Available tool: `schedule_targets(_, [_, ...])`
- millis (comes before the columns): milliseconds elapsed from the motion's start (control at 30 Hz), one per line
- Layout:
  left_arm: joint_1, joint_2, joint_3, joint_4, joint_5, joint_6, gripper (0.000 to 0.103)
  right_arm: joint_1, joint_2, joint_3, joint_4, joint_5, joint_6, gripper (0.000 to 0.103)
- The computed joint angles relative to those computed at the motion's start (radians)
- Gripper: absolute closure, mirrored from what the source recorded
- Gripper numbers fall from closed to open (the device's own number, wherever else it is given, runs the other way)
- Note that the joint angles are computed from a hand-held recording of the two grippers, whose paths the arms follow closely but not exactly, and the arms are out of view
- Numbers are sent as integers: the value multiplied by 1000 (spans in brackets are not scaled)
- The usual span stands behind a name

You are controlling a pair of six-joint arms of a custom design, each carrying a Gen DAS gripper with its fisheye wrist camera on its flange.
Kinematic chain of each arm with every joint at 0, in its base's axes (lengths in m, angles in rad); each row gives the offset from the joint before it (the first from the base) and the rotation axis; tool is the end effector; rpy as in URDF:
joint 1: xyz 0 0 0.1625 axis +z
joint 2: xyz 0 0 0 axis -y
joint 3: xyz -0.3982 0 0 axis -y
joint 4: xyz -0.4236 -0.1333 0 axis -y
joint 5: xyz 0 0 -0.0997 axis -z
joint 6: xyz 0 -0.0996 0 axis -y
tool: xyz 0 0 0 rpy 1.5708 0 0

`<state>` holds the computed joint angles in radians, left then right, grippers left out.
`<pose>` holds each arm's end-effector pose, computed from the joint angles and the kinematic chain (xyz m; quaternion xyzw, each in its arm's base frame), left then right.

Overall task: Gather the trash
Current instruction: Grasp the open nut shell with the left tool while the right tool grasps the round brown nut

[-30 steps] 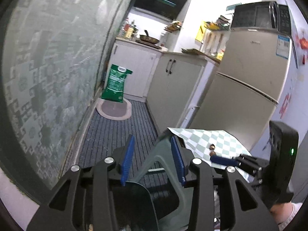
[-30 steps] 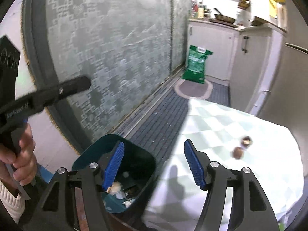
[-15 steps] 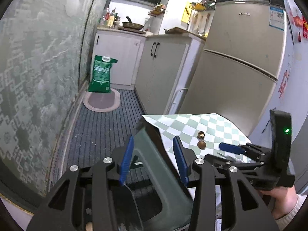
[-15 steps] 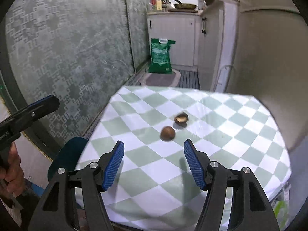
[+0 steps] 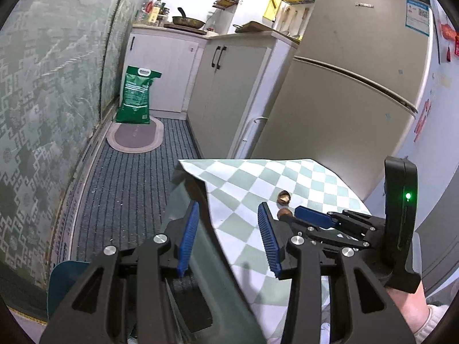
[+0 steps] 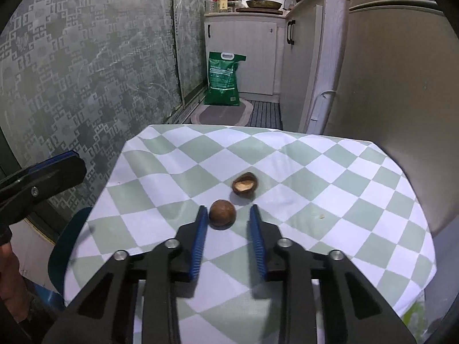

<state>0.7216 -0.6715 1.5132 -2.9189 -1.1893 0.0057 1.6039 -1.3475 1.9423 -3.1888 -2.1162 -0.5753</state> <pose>-0.4325 -0.6075 0.0619 0.3508 0.8847 -0.2995 0.0668 0.1002 -0.5606 0.3542 0.1257 -0.8407 0.3914 0.3525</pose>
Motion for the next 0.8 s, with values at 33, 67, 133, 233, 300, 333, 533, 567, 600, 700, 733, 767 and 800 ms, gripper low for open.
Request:
schedule_targets(33, [-2,6,-5,3,-3,2,58,-4,-7,-2,13,2,6,83])
schedule_targets(67, [-3,10,-9,6,-4,2,58,-5,-8,-6,21,0,11,85])
schedule_targets(133, [-5,15,-15,12,-11,-3,57,-11,-14,-16,43,2,21,85])
schedule_targets(233, [-11,25,-33,52,-7,-11,56,-19,-21,-32,84,16,31,85])
schedule_targets(300, [-16,33,-49,77,-12,-11,55,-20,-22,-43,113,19,36,85])
schedule_targets(333, [-17,35,-52,83,-12,-13,55,-20,-23,-45,120,19,27,84])
schedule_targets(533, [-27,72,-111,158,11,-11,55,-27,-32,-55,164,42,-7,84])
schedule_targets(567, [-31,83,-131,184,18,-8,55,-29,-38,-53,170,48,-3,84])
schedule_targets(600, [-33,90,-144,203,23,-5,55,-31,-43,-51,173,49,-2,84])
schedule_targets(700, [-46,122,-194,277,53,5,55,-44,-70,-44,190,61,12,84])
schedule_targets(733, [-48,134,-212,302,53,8,55,-50,-80,-42,194,66,20,84])
schedule_targets(767, [-48,147,-233,326,50,7,55,-56,-90,-40,202,73,28,84])
schedule_targets(800, [-49,156,-246,343,53,4,55,-61,-97,-38,203,77,31,84])
